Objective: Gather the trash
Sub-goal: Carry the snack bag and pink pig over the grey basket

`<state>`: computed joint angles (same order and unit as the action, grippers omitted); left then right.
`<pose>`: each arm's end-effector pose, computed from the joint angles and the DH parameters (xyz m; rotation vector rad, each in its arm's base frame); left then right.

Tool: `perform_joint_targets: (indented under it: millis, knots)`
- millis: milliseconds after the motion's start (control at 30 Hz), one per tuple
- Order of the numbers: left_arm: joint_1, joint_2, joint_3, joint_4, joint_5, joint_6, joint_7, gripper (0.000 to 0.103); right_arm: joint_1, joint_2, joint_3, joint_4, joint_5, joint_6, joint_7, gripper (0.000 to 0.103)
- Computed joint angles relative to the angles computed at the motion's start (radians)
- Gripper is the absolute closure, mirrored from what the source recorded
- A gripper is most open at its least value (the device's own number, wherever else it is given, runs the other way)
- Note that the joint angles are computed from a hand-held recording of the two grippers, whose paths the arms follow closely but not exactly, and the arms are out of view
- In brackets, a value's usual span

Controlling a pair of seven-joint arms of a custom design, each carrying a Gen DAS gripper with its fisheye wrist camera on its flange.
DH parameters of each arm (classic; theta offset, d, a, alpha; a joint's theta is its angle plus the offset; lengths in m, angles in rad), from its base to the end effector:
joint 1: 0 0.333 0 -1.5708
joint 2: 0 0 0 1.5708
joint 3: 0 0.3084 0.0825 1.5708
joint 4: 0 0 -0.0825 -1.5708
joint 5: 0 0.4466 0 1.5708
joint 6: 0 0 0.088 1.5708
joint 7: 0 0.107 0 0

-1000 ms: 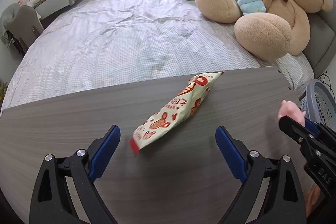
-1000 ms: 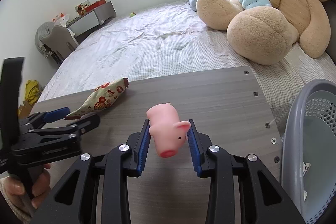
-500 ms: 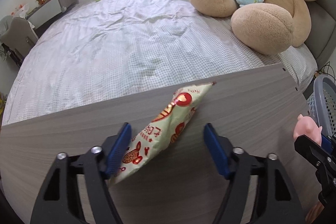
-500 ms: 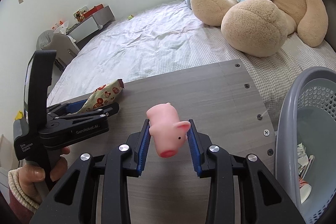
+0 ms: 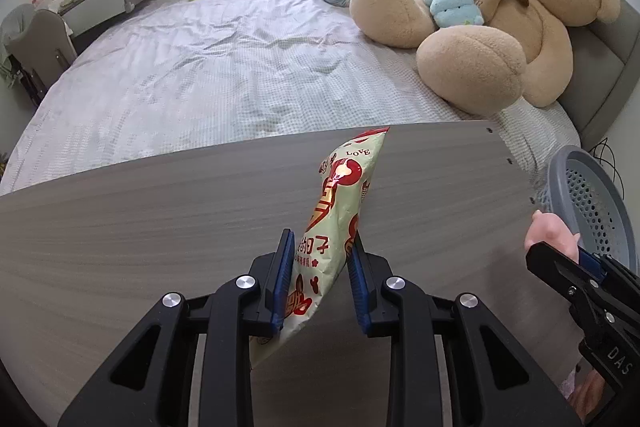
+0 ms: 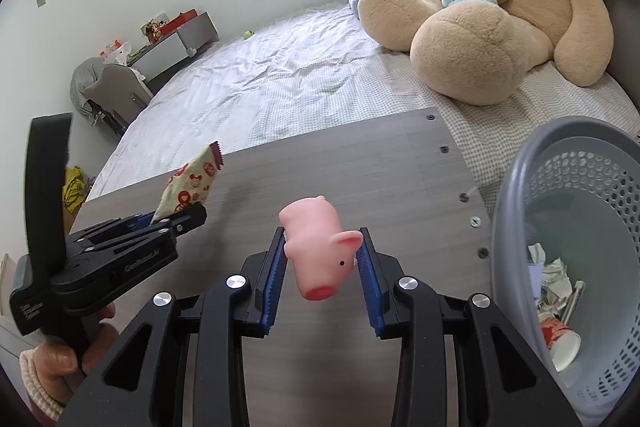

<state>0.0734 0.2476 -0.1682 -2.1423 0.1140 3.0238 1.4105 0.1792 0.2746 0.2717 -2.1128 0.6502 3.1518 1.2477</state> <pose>0.6513 -0.0681 0.3100 -1.8573 1.9038 -0.6862 0.6133 0.2315 0.3121 -1.7572 1.6187 -0.3057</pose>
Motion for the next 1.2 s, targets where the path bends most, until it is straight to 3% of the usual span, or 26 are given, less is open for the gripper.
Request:
perform_joint_targets:
  millis: [200, 267, 333, 467, 667, 867, 1033, 1200]
  knots:
    - [-0.041, -0.116, 0.012, -0.115, 0.037, 0.065, -0.058, 0.077, 0.000, -0.107, 0.004, -0.111, 0.041, 0.037, -0.016, 0.069]
    - [-0.050, -0.145, 0.007, -0.143, 0.036, 0.080, -0.062, 0.077, -0.046, -0.147, 0.058, -0.149, 0.121, 0.058, -0.084, 0.069]
    - [-0.044, -0.173, -0.024, -0.171, -0.020, 0.089, -0.014, 0.077, -0.040, -0.176, 0.054, -0.175, 0.170, 0.067, -0.118, 0.069]
    - [-0.088, -0.219, -0.030, -0.212, -0.060, 0.101, 0.018, 0.077, -0.044, -0.241, 0.058, -0.225, 0.356, 0.085, -0.268, 0.069]
    - [-0.163, -0.225, -0.033, -0.204, -0.077, 0.089, 0.045, 0.077, 0.005, -0.292, -0.024, -0.229, 0.813, 0.094, -0.692, 0.069]
    - [-0.211, -0.167, -0.052, -0.121, -0.058, 0.062, 0.037, 0.077, 0.034, -0.302, -0.142, -0.224, 1.019, 0.084, -0.882, 0.069]
    - [-0.258, -0.080, -0.054, -0.009, 0.042, -0.002, -0.033, 0.075, 0.040, -0.298, -0.211, -0.229, 0.985, 0.068, -0.848, 0.069]
    - [-0.280, -0.008, -0.065, 0.084, 0.091, -0.059, -0.064, 0.074, 0.017, -0.289, -0.251, -0.241, 0.841, 0.037, -0.716, 0.069]
